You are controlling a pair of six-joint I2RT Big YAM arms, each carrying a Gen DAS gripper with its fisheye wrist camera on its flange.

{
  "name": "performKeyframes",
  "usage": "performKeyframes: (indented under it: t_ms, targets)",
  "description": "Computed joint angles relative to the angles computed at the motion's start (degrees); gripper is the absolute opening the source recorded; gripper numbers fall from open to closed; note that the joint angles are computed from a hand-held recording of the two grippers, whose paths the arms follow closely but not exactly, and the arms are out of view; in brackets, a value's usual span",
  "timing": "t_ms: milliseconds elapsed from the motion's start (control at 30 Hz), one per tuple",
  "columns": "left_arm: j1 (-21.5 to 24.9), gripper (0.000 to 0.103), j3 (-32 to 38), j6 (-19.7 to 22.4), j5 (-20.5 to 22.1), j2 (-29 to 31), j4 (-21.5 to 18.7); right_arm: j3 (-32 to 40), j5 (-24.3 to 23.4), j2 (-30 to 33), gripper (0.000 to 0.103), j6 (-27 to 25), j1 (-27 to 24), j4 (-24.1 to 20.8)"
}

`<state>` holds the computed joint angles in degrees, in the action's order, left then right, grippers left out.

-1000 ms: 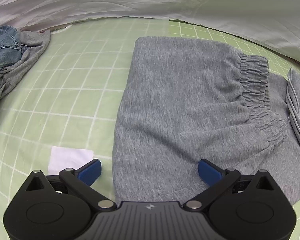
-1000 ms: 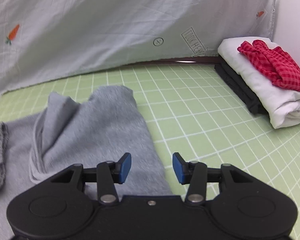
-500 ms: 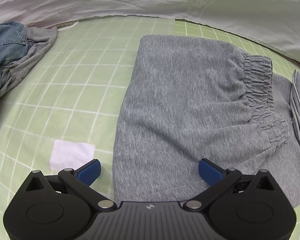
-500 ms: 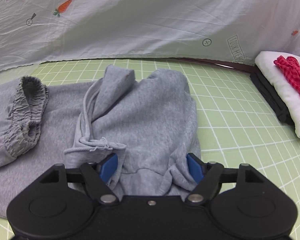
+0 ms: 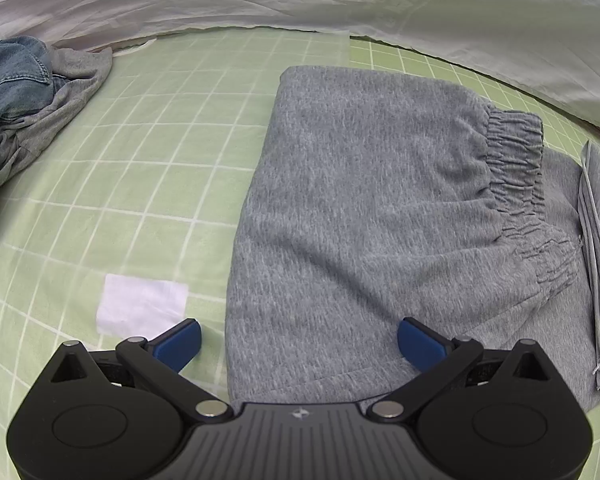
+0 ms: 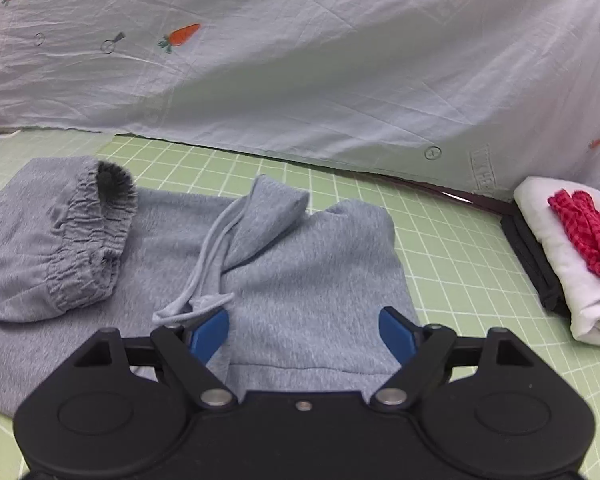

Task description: Fold clothes

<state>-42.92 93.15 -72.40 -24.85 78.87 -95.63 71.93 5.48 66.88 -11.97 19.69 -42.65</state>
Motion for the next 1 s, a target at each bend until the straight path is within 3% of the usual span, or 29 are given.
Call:
performKeyframes:
  t_ms: [67,233,367,500,733,900,1000]
  targets:
    - [-0.08,0.103,-0.01,0.09,-0.06,0.01,0.07,1.40,1.30,1.84,0.083,3.24,-0.94,-1.09]
    - [-0.06,0.103,-0.16,0.22,-0.11,-0.08,0.20,2.14,1.55,3.68,0.083,4.83,-1.61,-3.56]
    - [-0.12,0.103,-0.17,-0.09,-0.33,0.00,0.15,1.61,-3.59,2.91,0.083,-0.22,0.52,-6.45]
    - [-0.28,0.103,-0.06,-0.14,-0.46,0.05,0.08,0.26,-8.75,1.75,0.083,-5.62,2.53,-5.76]
    - [-0.22,0.103,-0.11,0.12,-0.57,0.02,0.17,5.95,-8.97,6.66,0.083,2.48,1.64,-3.16]
    - [0.00,0.103,-0.10,0.59,-0.40,0.03,0.31,10.51,-8.03,12.14,0.073,3.60,2.98,-2.13]
    - [0.07,0.103,-0.14,0.90,-0.31,0.02,0.43,13.32,-6.68,15.81,0.073,4.30,4.37,-2.69]
